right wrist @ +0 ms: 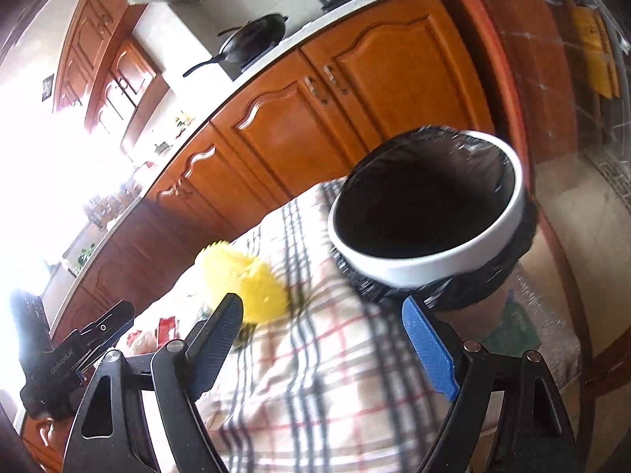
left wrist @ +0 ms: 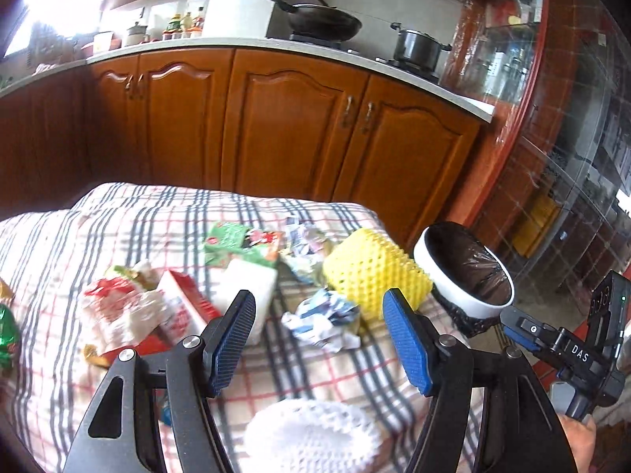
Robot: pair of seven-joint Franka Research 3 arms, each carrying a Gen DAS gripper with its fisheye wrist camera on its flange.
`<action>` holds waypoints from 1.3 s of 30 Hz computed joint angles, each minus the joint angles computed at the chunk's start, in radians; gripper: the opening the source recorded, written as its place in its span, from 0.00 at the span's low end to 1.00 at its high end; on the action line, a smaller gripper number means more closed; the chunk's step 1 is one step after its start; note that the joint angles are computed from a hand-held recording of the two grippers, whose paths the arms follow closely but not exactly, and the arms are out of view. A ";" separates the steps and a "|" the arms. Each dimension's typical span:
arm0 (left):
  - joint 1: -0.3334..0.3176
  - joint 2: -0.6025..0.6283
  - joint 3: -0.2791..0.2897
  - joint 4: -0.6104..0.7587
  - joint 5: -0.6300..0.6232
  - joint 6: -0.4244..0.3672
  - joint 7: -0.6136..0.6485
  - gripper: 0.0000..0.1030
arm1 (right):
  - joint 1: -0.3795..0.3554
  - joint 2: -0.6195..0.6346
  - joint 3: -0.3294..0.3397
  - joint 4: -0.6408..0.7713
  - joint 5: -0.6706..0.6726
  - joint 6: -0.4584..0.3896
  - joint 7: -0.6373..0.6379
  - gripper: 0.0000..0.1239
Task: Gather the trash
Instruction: 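Grasp the yellow foam net with the right tool while the left tool grasps crumpled paper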
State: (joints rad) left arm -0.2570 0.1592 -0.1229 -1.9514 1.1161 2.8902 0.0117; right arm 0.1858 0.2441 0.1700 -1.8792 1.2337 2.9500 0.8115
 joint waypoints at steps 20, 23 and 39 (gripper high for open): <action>0.138 -0.251 -0.072 -0.261 -0.068 -0.069 -0.011 0.73 | 0.045 0.120 0.034 0.129 -0.229 -0.049 0.126 0.69; 0.157 -0.255 -0.067 -0.266 -0.119 -0.068 0.046 0.74 | 0.049 0.152 0.028 0.168 -0.291 -0.054 0.183 0.69; 0.163 -0.130 -0.016 -0.192 -0.390 -0.004 0.396 0.43 | 0.039 0.288 0.040 0.330 -0.516 -0.138 0.366 0.19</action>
State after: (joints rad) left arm -0.0936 0.0288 -0.1393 -2.1437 0.7265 2.8858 0.4076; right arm 0.2247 0.5325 0.2100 -1.5489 0.7179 2.8116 1.1771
